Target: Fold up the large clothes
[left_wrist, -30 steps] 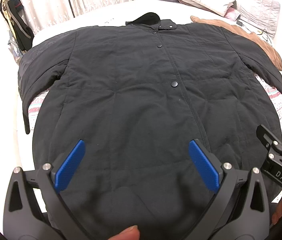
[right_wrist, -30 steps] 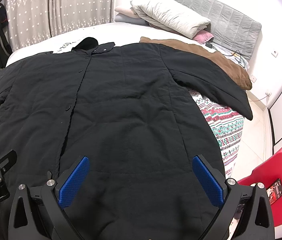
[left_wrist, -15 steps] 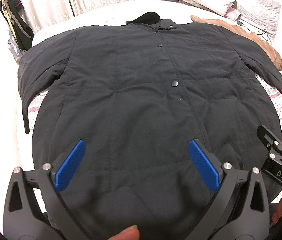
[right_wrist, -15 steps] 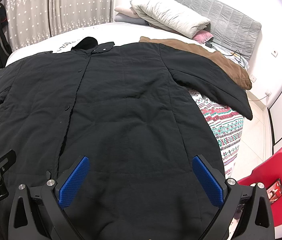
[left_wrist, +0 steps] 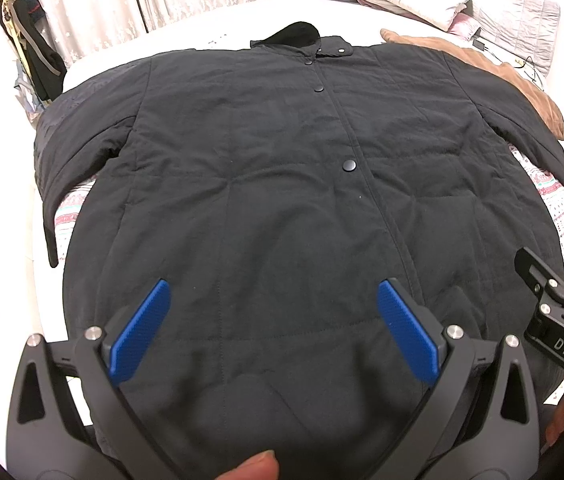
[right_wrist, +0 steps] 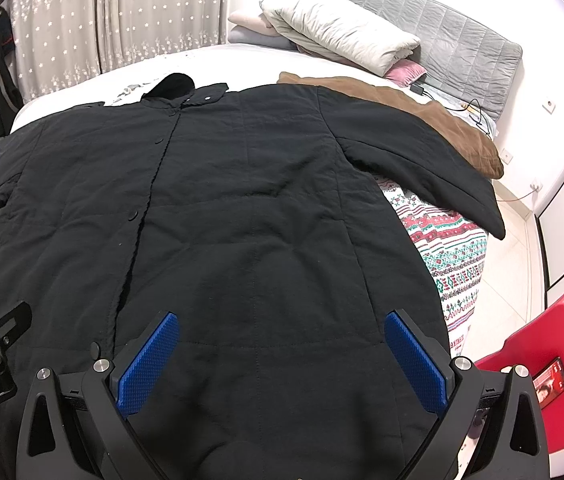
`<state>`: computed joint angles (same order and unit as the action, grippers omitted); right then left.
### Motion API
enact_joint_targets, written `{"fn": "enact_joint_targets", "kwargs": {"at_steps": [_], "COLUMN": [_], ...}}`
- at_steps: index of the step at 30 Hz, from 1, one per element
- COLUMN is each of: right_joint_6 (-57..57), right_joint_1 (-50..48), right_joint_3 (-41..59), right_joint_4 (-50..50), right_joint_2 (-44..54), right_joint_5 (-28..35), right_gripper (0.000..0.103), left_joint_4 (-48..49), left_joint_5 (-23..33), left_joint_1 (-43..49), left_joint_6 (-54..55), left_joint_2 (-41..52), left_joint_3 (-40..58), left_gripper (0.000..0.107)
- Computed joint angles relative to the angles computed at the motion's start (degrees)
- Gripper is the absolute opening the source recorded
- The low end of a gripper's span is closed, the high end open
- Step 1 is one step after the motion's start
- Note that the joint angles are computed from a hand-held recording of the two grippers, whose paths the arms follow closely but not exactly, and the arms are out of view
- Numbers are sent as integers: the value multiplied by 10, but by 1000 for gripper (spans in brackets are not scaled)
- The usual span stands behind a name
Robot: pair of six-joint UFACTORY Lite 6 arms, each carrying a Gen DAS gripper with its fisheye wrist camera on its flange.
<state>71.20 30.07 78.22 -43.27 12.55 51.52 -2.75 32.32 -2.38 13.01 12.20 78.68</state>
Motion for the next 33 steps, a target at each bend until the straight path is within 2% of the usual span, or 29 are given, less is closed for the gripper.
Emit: {"fn": "enact_joint_targets", "kwargs": {"at_steps": [15, 20, 26, 29, 33], "right_joint_6": [0, 3, -22, -45, -128], "right_joint_1": [-1, -8, -38, -67, -128], "right_joint_3": [0, -15, -20, -21, -29], "right_joint_4": [1, 2, 34, 61, 130], "right_joint_2": [0, -10, -20, -30, -53], "right_joint_5": [-1, -15, -47, -71, -130], "right_gripper": [103, 103, 103, 103, 103], "left_joint_4": [-6, -34, -69, -154, -182], "left_joint_5": [0, 3, -18, 5, 68], "left_joint_1": [4, 9, 15, 28, 31], "left_joint_6": [3, 30, 74, 178, 209], "left_joint_2": [-1, 6, 2, 19, 62], "left_joint_3": [-2, 8, 20, 57, 146], "left_gripper": [103, 103, 103, 103, 103]}}
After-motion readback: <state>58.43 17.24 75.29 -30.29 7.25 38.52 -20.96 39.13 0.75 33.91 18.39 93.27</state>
